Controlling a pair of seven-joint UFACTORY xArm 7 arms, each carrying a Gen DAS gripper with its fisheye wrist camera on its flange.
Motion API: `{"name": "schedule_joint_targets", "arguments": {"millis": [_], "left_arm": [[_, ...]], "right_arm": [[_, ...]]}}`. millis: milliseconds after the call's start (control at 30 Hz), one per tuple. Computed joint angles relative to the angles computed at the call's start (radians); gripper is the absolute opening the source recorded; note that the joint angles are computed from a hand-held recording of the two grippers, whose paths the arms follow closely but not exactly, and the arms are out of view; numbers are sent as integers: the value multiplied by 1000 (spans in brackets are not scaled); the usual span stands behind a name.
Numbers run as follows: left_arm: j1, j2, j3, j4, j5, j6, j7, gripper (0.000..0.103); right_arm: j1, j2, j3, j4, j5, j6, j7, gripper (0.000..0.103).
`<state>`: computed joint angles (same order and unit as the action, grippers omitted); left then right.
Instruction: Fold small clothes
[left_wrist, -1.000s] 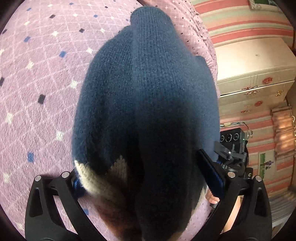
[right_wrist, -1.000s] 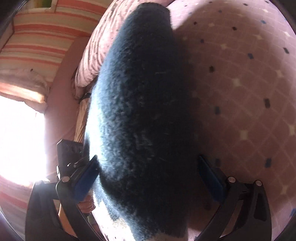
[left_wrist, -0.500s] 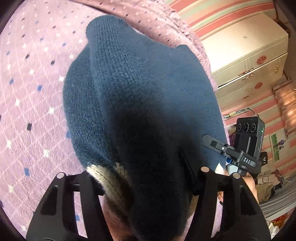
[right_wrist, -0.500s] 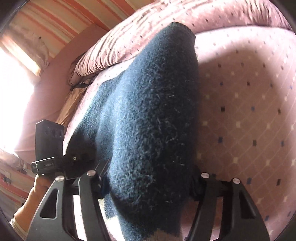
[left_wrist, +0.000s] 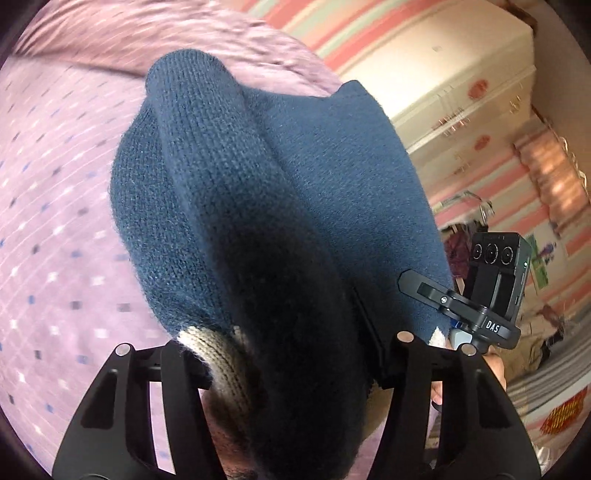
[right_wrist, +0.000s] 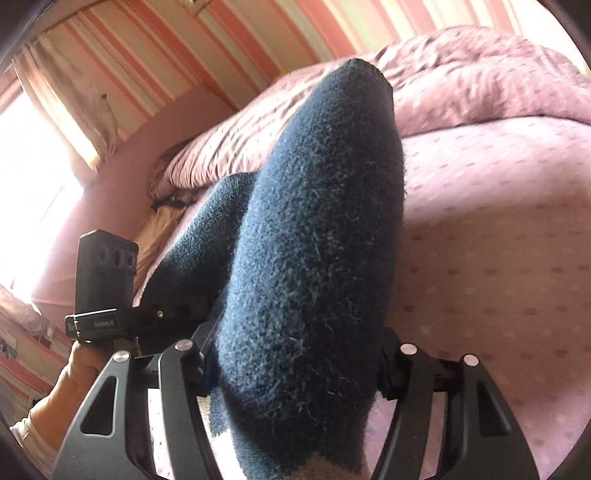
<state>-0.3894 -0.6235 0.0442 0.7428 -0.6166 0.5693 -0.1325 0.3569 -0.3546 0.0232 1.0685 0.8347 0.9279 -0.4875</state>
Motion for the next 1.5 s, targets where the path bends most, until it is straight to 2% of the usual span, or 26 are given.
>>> {"name": "schedule_joint_targets", "arguments": {"millis": [100, 133, 167, 267, 400, 500, 600, 700, 800, 867, 933, 967, 1067, 1133, 1200, 1233, 1300, 1367, 1400, 1467, 1500], "left_arm": [[4, 93, -112, 160, 60, 19, -124, 57], [-7, 106, -131, 190, 88, 26, -170, 57], [8, 161, -192, 261, 101, 14, -211, 57], [-13, 269, -283, 392, 196, -6, -350, 57], [-46, 465, -387, 570, 352, -62, -540, 54], [-103, 632, -432, 705, 508, -86, -678, 55], [-206, 809, -418, 835, 646, -95, -804, 54], [-311, 983, -372, 967, 706, -80, -858, 54], [-395, 1127, -317, 1072, 717, -19, -872, 55], [-466, 1203, -251, 1129, 748, 16, -925, 56], [-521, 1240, -197, 1181, 793, 36, -981, 69], [-556, 1282, -164, 1252, 814, 62, -1015, 72], [-608, 1305, -109, 1331, 889, 175, -1060, 87], [-627, 1288, -86, 1318, 936, 190, -1109, 89], [-653, 1233, -60, 1251, 1004, 217, -1185, 92], [-657, 1219, -68, 1249, 1050, 263, -1211, 94], [-698, 1217, -50, 1295, 1113, 420, -1180, 98], [-715, 1158, -67, 1222, 1176, 501, -1151, 99], [-713, 1144, -76, 1207, 1191, 510, -1149, 99], [-713, 1108, -84, 1165, 1228, 550, -1170, 100], [-708, 1062, -98, 1097, 1252, 566, -1201, 100]], "right_arm": [[-53, -70, -91, 13, -20, 119, -16, 62], [-76, -91, -128, 26, -31, 167, -26, 62], [-101, -108, -166, 43, -44, 216, -38, 62], [-177, -122, -271, 116, -84, 355, -95, 62], [-269, -87, -379, 229, -115, 508, -155, 62], [-334, -29, -464, 283, -122, 593, -225, 62], [-403, 37, -539, 282, -128, 650, -313, 62], [-460, 100, -568, 232, -129, 664, -387, 62], [-511, 187, -568, 184, -156, 633, -462, 62], [-544, 229, -555, 137, -168, 590, -493, 63], [-581, 267, -561, 124, -110, 614, -536, 65], [-596, 274, -556, 123, -95, 628, -550, 66], [-629, 261, -515, 110, -91, 609, -542, 80], [-644, 248, -478, 110, -117, 584, -527, 81], [-663, 227, -440, 114, -163, 549, -513, 82], [-671, 198, -413, 101, -200, 512, -507, 82], [-691, 136, -363, 73, -257, 448, -491, 82], [-705, 54, -329, 18, -300, 351, -520, 93], [-717, -15, -306, -30, -309, 277, -541, 102], [-683, -96, -333, -69, -303, 235, -568, 101], [-680, -135, -329, -90, -320, 213, -556, 101]]}}
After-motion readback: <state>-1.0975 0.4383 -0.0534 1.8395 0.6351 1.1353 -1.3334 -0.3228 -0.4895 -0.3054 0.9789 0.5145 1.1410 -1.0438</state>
